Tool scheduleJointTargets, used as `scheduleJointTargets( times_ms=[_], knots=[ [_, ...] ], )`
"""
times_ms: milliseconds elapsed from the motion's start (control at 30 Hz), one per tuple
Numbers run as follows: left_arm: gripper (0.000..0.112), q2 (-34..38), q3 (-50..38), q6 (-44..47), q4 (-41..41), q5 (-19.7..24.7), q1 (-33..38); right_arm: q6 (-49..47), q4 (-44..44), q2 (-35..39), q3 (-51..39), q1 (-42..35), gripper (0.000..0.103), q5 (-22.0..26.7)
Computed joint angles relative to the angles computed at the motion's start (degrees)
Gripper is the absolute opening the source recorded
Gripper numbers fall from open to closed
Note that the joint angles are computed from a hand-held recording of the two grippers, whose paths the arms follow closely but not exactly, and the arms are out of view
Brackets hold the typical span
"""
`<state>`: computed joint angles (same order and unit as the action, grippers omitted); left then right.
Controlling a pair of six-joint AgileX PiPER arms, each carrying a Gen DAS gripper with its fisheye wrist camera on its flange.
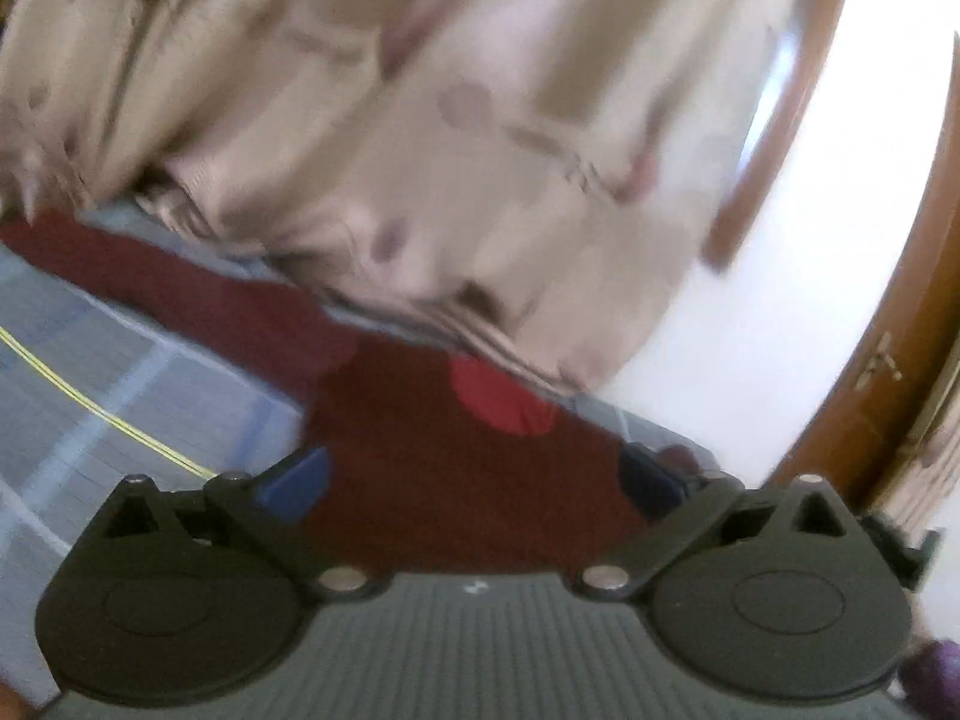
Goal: Fold small clothes
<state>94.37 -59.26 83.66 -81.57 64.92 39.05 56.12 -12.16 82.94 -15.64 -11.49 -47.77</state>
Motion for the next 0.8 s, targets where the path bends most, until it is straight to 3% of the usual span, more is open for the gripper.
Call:
scheduleJointTargets(
  times_ms=[67, 200, 333, 400, 533, 567, 600, 633, 667, 733, 800],
  knots=[
    [0.103, 0.3, 1.8, 0.1, -1.4, -3.4, -3.6, 4.5, -8.3, 6.4, -8.7, -8.9, 0.092, 4.0],
    [0.103, 1.6, 2.1, -1.9, 1.1, -11.6, -10.4, 13.3, -16.6, 18.3, -24.1, -16.8, 0.092, 10.7],
    [0.103, 1.8, 1.3, -6.6, 5.4, -20.8, -15.4, 21.0, -22.1, 28.5, -36.9, -18.9, 0.092, 14.6],
    [0.103, 2.2, 1.1, -8.3, 5.6, -23.0, -16.5, 20.9, -20.6, 31.9, -40.9, -17.6, 0.092, 16.9],
    [0.103, 3.4, -0.2, -12.9, 7.4, -26.7, -17.7, 24.3, -20.9, 38.3, -47.3, -16.4, 0.090, 15.9],
    [0.103, 3.6, -0.5, -14.0, 8.0, -26.9, -17.7, 23.5, -20.3, 39.2, -48.1, -16.1, 0.080, 15.7],
    [0.103, 3.9, -0.9, -14.9, 8.4, -27.2, -17.7, 21.7, -19.2, 39.6, -48.9, -15.9, 0.054, 15.7],
    [0.103, 4.1, -1.0, -15.2, 8.3, -27.3, -17.3, 18.9, -17.5, 39.2, -49.5, -15.2, 0.040, 17.7],
    [0.103, 4.1, -1.1, -15.2, 8.2, -27.2, -17.1, 15.6, -15.5, 37.8, -49.3, -14.5, 0.019, 20.9],
    [0.103, 4.3, -1.3, -14.4, 7.3, -27.4, -16.4, 13.6, -13.3, 35.9, -47.8, -14.2, 0.016, 20.4],
    [0.103, 4.6, -1.9, -14.2, 6.9, -27.0, -15.6, 7.0, -6.8, 31.7, -42.3, -13.7, 0.016, 14.9]
  ],
)
